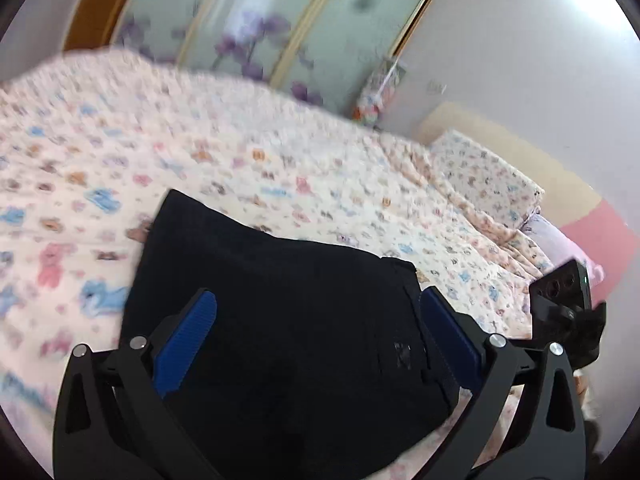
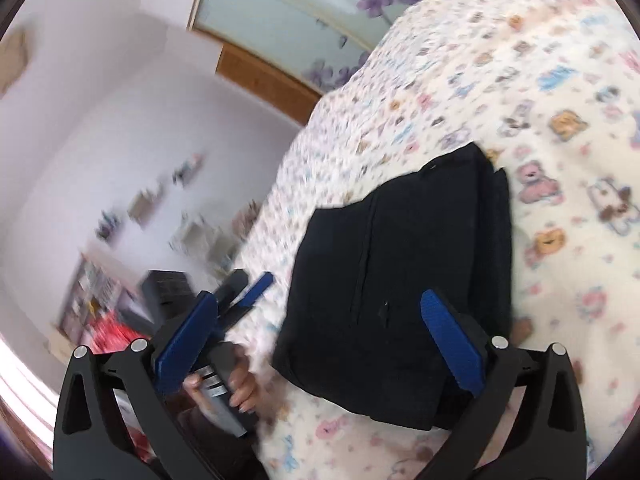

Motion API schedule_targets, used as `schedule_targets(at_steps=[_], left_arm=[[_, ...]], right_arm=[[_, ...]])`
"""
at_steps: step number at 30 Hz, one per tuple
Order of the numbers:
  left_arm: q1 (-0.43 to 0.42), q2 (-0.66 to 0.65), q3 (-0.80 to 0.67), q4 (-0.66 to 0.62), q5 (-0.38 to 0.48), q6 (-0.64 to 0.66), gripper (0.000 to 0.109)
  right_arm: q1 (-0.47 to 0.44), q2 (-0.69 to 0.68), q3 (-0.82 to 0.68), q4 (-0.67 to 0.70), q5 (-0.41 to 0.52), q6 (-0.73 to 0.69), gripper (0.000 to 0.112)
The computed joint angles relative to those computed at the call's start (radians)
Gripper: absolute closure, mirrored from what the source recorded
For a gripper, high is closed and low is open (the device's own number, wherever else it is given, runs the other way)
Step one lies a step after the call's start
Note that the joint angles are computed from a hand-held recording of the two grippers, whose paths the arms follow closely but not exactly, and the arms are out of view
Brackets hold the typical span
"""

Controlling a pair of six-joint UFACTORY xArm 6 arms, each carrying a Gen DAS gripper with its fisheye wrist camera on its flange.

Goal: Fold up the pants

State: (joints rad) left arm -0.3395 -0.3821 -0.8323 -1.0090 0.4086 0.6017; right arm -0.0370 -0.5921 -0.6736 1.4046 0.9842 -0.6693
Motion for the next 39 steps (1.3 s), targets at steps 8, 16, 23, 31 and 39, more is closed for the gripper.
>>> schedule_targets(at_steps=[8, 16, 23, 31, 39], left_arm=[[0.169, 0.241, -0.185, -0.084, 0.314, -0.065, 0.008], [0.088, -0.096, 0.143, 0.008, 0.067, -0.168, 0.008], [0.019, -0.152, 0.238, 0.066, -0.071, -0.104, 0.008], [0.005, -0.14, 0.247, 0.146, -0.104, -0.139, 0.007], [0.001, -0.133, 0.252, 0.177, -0.131, -0.164, 0.007]], right_arm=[[-0.053, 0.083, -0.047, -0.107, 0.021, 0.181, 0.011], [-0.019, 0.115, -0.068, -0.252, -0.016, 0.229, 0.011], [0.06, 0.201, -0.109, -0.384, -0.074, 0.238, 0.011], [0.079, 0.256, -0.116, -0.322, -0.101, 0.135, 0.014], [0.068, 0.211, -0.101, -0.18, -0.015, -0.01, 0.016]])
